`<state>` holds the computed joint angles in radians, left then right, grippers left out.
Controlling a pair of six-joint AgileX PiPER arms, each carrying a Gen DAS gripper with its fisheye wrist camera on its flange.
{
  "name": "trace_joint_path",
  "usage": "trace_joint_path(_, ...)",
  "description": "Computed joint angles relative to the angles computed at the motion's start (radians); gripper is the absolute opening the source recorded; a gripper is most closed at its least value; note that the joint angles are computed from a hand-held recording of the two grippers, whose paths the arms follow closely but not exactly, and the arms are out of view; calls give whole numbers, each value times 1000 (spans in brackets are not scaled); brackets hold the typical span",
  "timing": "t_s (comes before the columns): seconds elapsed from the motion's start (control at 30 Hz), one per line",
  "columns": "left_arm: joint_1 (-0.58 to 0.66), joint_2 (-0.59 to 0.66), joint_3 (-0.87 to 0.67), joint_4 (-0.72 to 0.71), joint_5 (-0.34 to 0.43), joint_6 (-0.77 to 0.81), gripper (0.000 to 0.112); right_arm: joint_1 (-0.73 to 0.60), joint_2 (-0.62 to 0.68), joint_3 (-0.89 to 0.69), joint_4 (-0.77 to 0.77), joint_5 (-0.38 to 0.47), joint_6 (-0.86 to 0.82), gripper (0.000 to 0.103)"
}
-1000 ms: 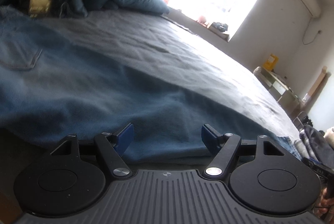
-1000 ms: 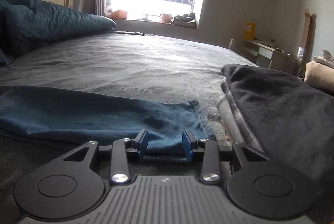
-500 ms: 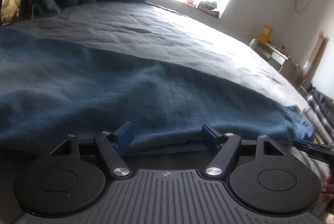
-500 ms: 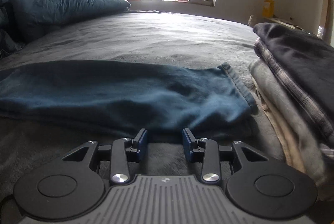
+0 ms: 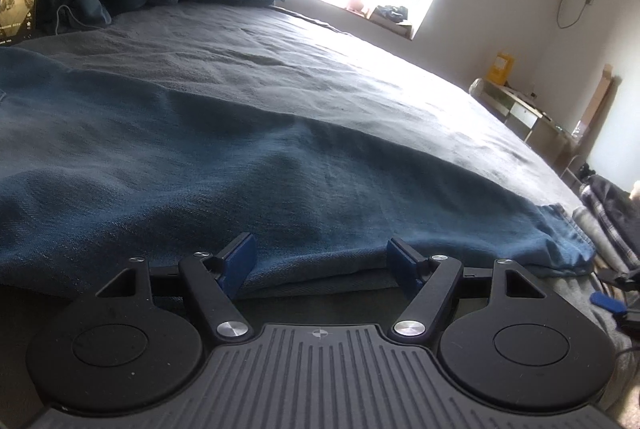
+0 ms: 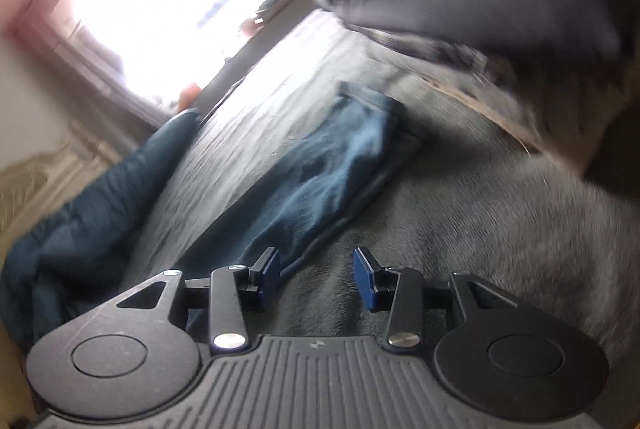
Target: Fold clothes
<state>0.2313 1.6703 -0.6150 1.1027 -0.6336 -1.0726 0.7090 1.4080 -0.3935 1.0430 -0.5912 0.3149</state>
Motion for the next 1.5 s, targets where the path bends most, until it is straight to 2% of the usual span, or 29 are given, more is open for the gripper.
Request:
trace_joint_path(0.07,8,1,-4,20,-9,-16,73,-25,64,-1,-89,-35,181,51)
trace_joint_path(0.13,18,5,-1,27,-24,-18,73,-38,127,-16,-126,-88,271,51)
trace_joint_path(0.43,39,15,-3,49,-55,-18,73,-127,304,-117,-183,-202,496,53)
trace_joint_path(0.67,57,37,-16,71,-85,-17,73,-171,418,-204,-174,-263,560,50)
trace_joint_path(0.7,58,40,-16,70,-89,-13,73,-169,427,-220,-154,-260,536,49)
trace_joint_path(0.8,64,47,-15,70,-100,0,73,-161,443,-262,-88,-245,447,38)
trace_joint_path(0.87,64,49,-13,66,-105,13,73,-151,445,-277,-53,-241,389,16)
trace_joint_path(0.93,66,53,-11,62,-110,26,73,-131,434,-282,-22,-256,318,10)
trace_joint_path(1.13,63,60,3,25,-120,77,73,-27,379,-384,105,-330,-79,8)
trace_joint_path(1.27,63,61,2,25,-118,90,73,32,325,-481,89,-341,-317,8)
trace_joint_path(1.33,70,65,0,32,-128,89,73,56,311,-532,43,-325,-381,8)
trace_joint_path(1.5,100,84,8,41,-181,104,73,84,340,-738,-80,-182,-492,8)
